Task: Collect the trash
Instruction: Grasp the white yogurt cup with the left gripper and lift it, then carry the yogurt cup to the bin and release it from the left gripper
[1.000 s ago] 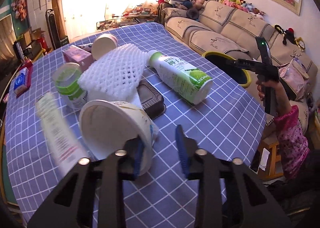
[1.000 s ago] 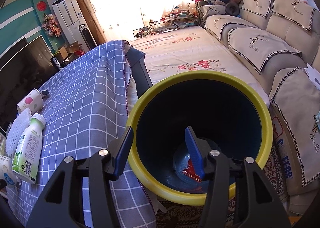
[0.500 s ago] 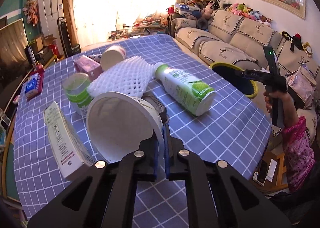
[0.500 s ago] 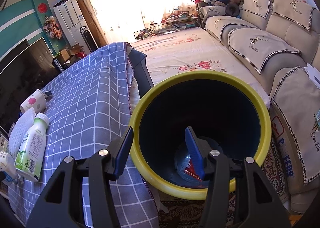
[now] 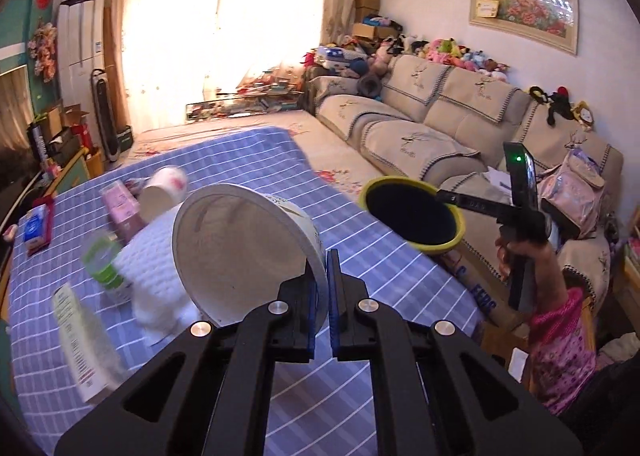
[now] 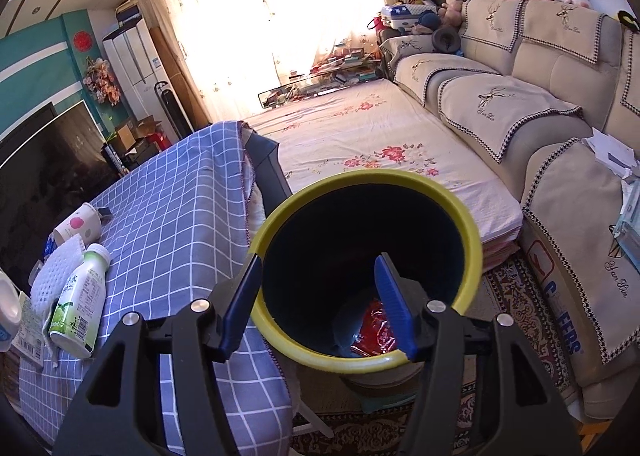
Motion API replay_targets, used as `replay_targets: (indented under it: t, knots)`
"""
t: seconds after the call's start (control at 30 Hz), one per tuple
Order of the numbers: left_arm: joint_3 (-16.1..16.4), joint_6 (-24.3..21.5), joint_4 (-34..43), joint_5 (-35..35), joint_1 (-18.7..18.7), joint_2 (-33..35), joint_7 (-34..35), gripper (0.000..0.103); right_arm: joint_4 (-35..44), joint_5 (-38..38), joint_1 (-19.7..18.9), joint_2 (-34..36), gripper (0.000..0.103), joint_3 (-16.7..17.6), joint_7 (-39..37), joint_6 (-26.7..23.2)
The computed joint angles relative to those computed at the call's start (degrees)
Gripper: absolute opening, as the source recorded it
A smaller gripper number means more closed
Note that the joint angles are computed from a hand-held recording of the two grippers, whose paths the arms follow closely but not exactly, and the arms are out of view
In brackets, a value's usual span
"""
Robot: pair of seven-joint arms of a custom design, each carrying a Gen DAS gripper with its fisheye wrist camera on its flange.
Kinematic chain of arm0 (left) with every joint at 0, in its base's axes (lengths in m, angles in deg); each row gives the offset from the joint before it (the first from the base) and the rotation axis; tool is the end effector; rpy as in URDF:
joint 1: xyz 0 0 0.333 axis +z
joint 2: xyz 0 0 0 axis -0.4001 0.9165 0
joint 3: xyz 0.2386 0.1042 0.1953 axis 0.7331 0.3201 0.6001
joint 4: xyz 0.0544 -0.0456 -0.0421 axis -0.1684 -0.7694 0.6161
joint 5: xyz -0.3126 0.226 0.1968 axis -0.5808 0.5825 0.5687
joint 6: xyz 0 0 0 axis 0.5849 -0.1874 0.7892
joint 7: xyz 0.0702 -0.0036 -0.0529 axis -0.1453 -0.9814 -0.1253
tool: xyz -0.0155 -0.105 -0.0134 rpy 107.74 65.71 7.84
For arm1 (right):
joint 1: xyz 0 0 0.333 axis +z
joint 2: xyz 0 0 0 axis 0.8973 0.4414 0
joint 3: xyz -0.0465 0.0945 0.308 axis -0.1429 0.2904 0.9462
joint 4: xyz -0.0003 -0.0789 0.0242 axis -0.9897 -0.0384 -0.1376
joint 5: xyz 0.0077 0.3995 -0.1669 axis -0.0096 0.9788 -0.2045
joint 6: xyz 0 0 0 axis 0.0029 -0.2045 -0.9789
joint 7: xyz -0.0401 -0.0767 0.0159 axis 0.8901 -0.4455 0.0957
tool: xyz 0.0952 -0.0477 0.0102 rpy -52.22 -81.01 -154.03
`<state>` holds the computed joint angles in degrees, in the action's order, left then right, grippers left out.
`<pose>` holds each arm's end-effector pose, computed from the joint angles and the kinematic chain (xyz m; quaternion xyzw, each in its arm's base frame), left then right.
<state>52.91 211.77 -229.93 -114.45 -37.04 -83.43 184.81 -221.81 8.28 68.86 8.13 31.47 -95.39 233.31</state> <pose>0.4535 -0.0555 0.5069 -0.4355 0.7777 -0.4164 0.1794 0.4962 0.1692 0.4259 -0.5092 0.7416 -0.2520 0.3568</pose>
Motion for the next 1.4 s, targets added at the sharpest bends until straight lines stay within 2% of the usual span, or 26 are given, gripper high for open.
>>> replay_targets:
  t: [0.17,0.3,0.4,0.53,0.67,0.9,0.97,1.0,1.03,1.13,1.23,1.27,1.33,1.4]
  knots:
    - [-2.1,-3.2,6.4,-1.9,-2.9,7.4,0.0,0.006,-3.6,-4.3,-1.8,-4.2,0.058,0.1,5.4,-0.4]
    - [-5.8,-5.0,12.8,-2.8,-3.5,14.8,-0.3,0.006,-7.2,-7.3,-3.9,-8.1,0.059,0.0,11.1,-0.3]
    - [-9.1,-6.0,18.0,-1.1,-3.0,20.8,-2.3,0.006,-9.7,-8.6,-5.3,-10.5,0.059,-0.5,14.1,0.3]
    - [-13.2,-7.0,25.4,4.5,-2.4,29.8,-7.7,0.006,-11.9,-10.2,-6.8,-12.3,0.060,-0.8,16.8,1.1]
    - [-16.5,-5.5,32.0,11.3,-2.4,37.8,-13.2,0.006,-12.7,-11.4,-7.7,-12.3,0.061,-1.5,18.3,2.2]
    - [-18.7,-4.7,41.7,23.1,-3.5,48.3,-23.9,0.007,-12.1,-11.8,-7.8,-10.3,0.062,-2.3,19.1,2.9]
    - [-18.5,-3.8,43.0,26.4,-4.0,49.9,-27.5,0.021,-12.1,-11.4,-7.7,-10.0,0.066,-2.6,18.9,2.9]
    - [-18.8,-3.7,43.7,27.2,-3.8,50.7,-28.4,0.039,-12.2,-10.9,-7.7,-9.9,0.067,-2.7,18.3,2.8]
    - [-19.0,-3.4,43.9,27.7,-3.5,51.1,-29.1,0.049,-12.2,-10.3,-7.7,-9.8,0.067,-2.7,17.7,2.7]
    - [-19.5,-1.9,43.5,29.1,-3.0,50.9,-31.3,0.051,-12.4,-8.3,-7.8,-9.8,0.067,-2.5,15.8,2.5]
    - [-21.3,0.0,40.6,25.6,-0.3,48.1,-29.1,0.052,-12.4,-6.9,-8.0,-9.6,0.067,-1.8,14.5,2.3]
    - [-22.0,1.2,39.0,23.4,0.6,46.6,-27.6,0.053,-12.3,-6.5,-8.0,-9.5,0.067,-1.4,14.0,2.2]
    - [-23.7,3.6,35.2,15.9,2.9,42.6,-22.8,0.061,-12.0,-5.5,-7.8,-8.9,0.068,-0.9,12.9,2.0]
    - [-24.1,5.5,31.3,7.1,4.2,38.1,-17.2,0.067,-11.3,-4.2,-7.3,-8.0,0.068,-0.3,11.3,2.1]
